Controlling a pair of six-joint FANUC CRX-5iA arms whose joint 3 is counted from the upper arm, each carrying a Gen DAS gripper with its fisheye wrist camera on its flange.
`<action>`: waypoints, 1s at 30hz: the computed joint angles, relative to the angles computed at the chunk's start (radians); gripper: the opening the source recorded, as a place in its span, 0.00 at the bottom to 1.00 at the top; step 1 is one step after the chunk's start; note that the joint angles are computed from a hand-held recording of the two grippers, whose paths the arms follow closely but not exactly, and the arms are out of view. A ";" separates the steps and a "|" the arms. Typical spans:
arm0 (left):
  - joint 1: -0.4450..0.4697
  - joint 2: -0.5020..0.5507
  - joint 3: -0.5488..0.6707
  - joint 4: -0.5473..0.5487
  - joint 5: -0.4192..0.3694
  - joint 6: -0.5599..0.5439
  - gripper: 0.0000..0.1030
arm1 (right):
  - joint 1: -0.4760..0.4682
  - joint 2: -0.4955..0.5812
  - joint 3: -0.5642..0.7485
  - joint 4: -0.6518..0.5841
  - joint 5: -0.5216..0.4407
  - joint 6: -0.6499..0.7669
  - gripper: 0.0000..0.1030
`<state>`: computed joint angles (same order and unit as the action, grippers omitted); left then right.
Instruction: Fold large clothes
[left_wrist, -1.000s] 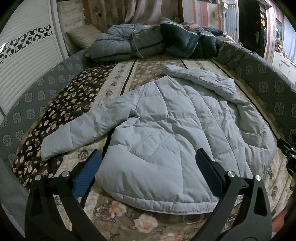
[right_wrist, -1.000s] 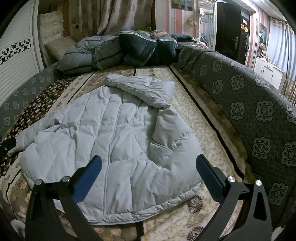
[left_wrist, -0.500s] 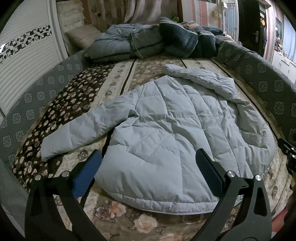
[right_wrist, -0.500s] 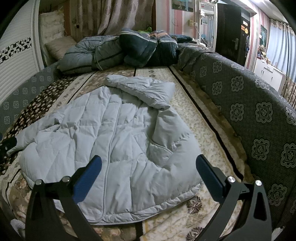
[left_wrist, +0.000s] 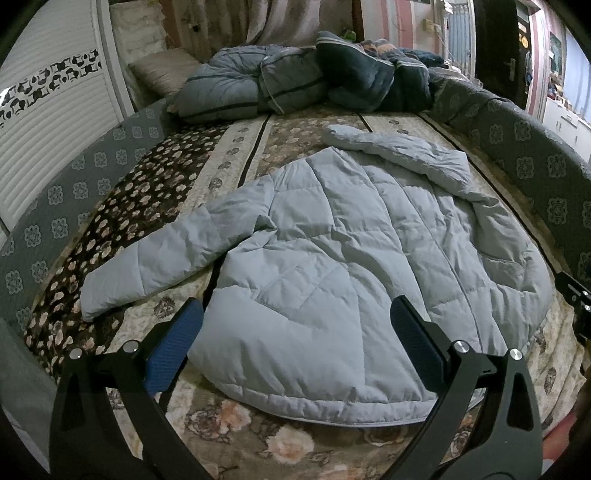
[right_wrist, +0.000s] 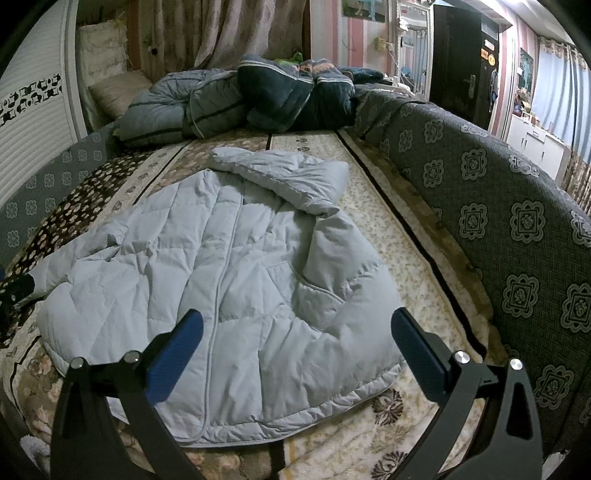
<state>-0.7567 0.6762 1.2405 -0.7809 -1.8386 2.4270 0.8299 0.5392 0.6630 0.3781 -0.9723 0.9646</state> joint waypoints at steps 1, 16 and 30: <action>0.000 0.000 -0.001 -0.001 -0.001 0.002 0.97 | 0.000 0.000 0.000 0.001 0.000 -0.001 0.98; 0.019 -0.009 -0.040 0.038 0.017 0.017 0.97 | -0.007 0.019 0.022 -0.013 -0.020 0.019 0.98; 0.070 -0.080 -0.188 0.099 0.085 0.072 0.97 | 0.004 0.068 0.049 0.008 -0.026 0.038 0.98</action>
